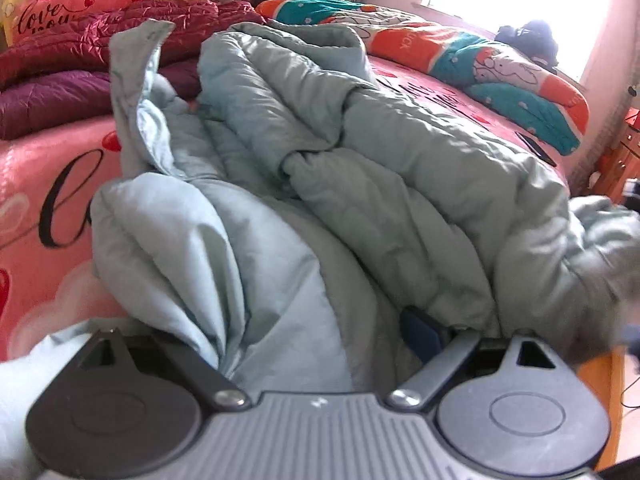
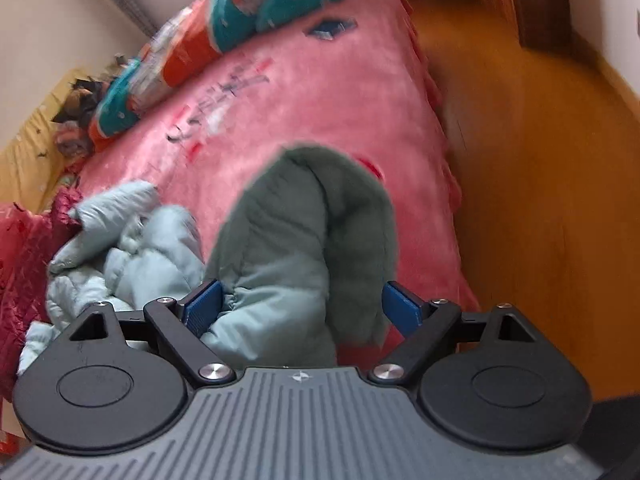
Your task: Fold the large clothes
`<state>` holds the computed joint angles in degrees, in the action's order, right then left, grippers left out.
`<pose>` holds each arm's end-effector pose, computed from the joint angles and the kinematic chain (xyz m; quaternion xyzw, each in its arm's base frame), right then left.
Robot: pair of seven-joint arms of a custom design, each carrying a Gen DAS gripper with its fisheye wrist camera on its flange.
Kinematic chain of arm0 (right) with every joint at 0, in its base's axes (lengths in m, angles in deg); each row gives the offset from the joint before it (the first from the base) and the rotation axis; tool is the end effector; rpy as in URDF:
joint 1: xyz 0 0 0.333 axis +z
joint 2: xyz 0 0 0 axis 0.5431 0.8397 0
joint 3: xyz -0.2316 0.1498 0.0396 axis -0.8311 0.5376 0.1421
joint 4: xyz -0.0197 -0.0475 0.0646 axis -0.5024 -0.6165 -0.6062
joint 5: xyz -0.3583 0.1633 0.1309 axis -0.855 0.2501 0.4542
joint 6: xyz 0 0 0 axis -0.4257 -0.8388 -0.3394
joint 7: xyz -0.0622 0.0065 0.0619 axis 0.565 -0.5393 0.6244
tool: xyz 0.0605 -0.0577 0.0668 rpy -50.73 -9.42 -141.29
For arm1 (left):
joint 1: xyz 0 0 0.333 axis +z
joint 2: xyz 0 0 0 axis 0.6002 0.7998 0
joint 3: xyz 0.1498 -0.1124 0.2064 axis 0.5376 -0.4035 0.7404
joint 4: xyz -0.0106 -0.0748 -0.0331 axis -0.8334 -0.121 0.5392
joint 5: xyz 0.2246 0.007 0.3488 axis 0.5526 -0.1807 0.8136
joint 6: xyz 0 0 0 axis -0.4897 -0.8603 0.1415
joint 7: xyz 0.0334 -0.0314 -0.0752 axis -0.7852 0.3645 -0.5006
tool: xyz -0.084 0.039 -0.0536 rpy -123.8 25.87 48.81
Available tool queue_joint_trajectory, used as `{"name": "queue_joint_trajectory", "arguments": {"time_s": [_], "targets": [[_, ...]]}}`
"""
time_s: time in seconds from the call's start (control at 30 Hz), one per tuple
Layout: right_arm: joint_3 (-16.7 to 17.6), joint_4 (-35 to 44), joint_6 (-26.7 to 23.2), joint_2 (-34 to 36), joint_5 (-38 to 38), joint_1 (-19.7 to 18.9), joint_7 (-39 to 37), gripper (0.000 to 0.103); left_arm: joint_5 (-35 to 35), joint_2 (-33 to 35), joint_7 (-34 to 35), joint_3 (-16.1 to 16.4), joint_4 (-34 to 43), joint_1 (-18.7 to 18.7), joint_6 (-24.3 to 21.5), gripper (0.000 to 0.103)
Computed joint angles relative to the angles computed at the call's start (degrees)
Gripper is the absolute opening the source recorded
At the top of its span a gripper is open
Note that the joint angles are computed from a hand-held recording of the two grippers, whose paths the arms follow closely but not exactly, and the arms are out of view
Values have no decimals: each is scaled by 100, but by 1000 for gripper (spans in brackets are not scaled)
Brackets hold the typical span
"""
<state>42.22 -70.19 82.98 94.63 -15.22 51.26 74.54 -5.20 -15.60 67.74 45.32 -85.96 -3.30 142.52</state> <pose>0.6415 0.2617 0.5316 -0.5400 0.7448 -0.0615 0.3872 0.5342 -0.5044 0.5069 -0.7896 0.4702 -0.2889 0.2683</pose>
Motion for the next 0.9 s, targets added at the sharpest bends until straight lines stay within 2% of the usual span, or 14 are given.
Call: {"name": "queue_joint_trajectory", "arguments": {"time_s": [0.07,0.13,0.23,0.33,0.37,0.4,0.43,0.5,0.53,0.6,0.67,0.73,0.83,0.9], "targets": [[154,142,-7,182,476,-98,-204,103,11,-26,-108,-12,-45,-24,53,90],[402,256,206,390,1213,-267,-645,103,12,0,-204,-27,-7,-30,194,91],[884,275,374,491,2534,-635,-1807,103,-34,-132,-394,-40,-208,19,530,91],[1257,470,206,671,3865,-976,-3123,103,-277,-351,-462,-106,-468,192,918,91],[1307,541,187,732,4165,-1017,-3404,98,-369,-476,-505,-135,-622,270,1097,91],[1343,614,209,797,4450,-1043,-3643,84,-451,-623,-552,-164,-799,347,1271,91],[1380,642,171,797,4768,-1098,-3876,79,-554,-766,-575,-203,-958,428,1410,91],[1406,385,28,493,5277,-1265,-4009,62,-697,-1068,-626,-268,-1283,579,1667,91],[1316,324,86,450,5437,-1190,-4293,58,-707,-1175,-685,-295,-1385,627,1730,91],[1179,304,157,442,5591,-1108,-4381,47,-676,-1395,-728,-346,-1557,729,1819,91],[1073,334,430,494,5823,-998,-4575,43,-594,-1529,-667,-414,-1609,799,1751,91],[914,456,680,575,5717,-856,-4547,40,-608,-1511,-320,-469,-1427,895,1628,91],[821,540,1133,653,5591,-758,-4459,39,-274,-1455,-30,-421,-1089,933,1386,91],[751,724,1405,828,5341,-693,-4154,39,-162,-1304,330,-393,-738,964,1159,91]]}}
